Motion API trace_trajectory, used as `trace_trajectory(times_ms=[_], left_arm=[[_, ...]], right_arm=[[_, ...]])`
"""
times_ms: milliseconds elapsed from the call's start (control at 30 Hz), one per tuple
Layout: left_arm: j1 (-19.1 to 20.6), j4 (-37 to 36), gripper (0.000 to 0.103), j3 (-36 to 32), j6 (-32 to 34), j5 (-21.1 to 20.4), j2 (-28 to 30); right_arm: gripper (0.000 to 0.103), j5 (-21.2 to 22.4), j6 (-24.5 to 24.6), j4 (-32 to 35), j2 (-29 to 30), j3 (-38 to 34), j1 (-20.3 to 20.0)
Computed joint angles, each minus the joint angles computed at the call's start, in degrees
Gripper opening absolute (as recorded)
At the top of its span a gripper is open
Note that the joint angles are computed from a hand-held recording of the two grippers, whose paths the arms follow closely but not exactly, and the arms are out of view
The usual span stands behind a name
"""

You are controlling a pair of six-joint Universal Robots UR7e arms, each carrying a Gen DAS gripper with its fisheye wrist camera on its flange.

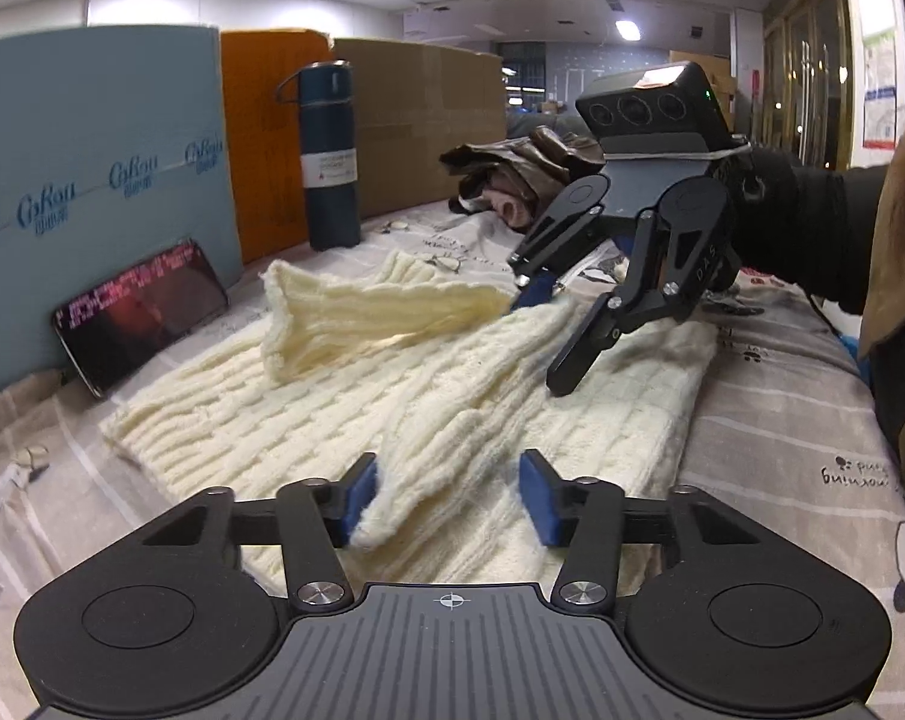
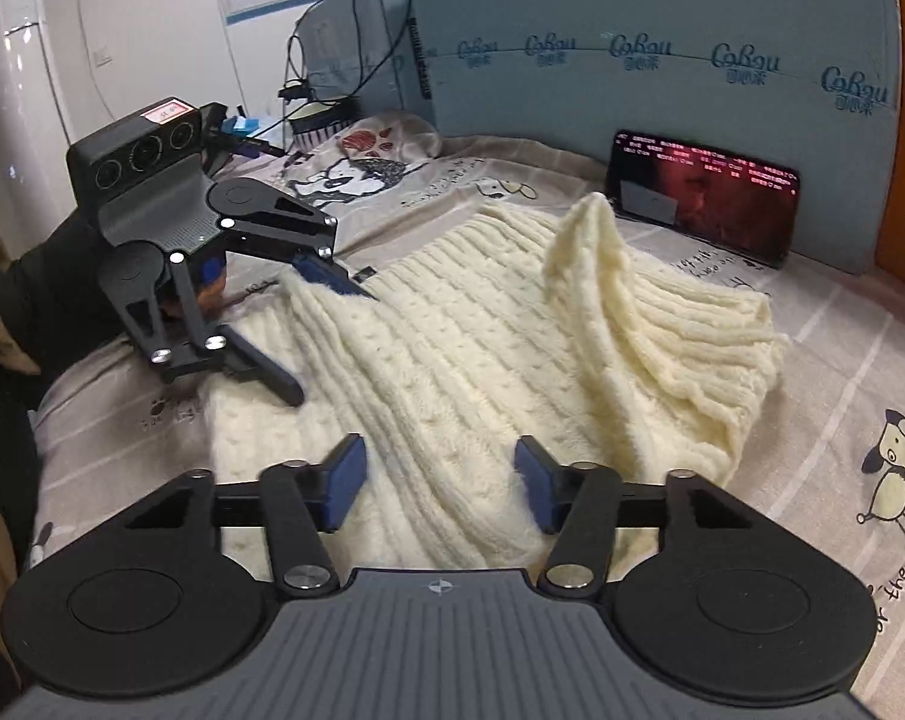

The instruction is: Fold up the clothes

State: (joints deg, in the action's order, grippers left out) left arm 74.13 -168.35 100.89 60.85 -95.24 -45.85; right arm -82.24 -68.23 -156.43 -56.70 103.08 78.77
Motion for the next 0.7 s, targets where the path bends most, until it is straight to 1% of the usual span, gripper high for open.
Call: trace_trajectory(times_ms=[67, 167, 300, 433, 567, 700], left_arm=[[-0.1, -0.9, 0.028, 0.6, 0.5, -0.4, -0.3], [-0.2, -2.5, 0.027, 2.0, 0.6, -0.7, -1.1], [-0.4, -5.7, 0.027, 4.9, 1.0, -2.4, -2.8], [-0.7, -9.0, 0.027, 8.8, 1.7, -4.6, -5.1], [-0.5, -7.6, 0.027, 12.4, 1.0, -7.2, -8.3], [-0.7, -5.4, 0.031, 16.1, -1.0, -6.9, -11.4]], right_arm=[[0.022, 0.0, -2.0, 0.5, -0.6, 0.7, 0.1], [0.017, 0.3, -4.0, -1.0, -2.0, 3.0, 0.4], [0.017, 1.9, -6.3, -2.6, -4.6, 6.4, 0.4], [0.016, 5.4, -8.4, -5.4, -7.7, 11.1, -0.1], [0.016, 9.5, -10.2, -8.0, -11.0, 16.5, -1.5], [0.016, 11.0, -11.1, -8.1, -13.6, 21.2, -2.8]])
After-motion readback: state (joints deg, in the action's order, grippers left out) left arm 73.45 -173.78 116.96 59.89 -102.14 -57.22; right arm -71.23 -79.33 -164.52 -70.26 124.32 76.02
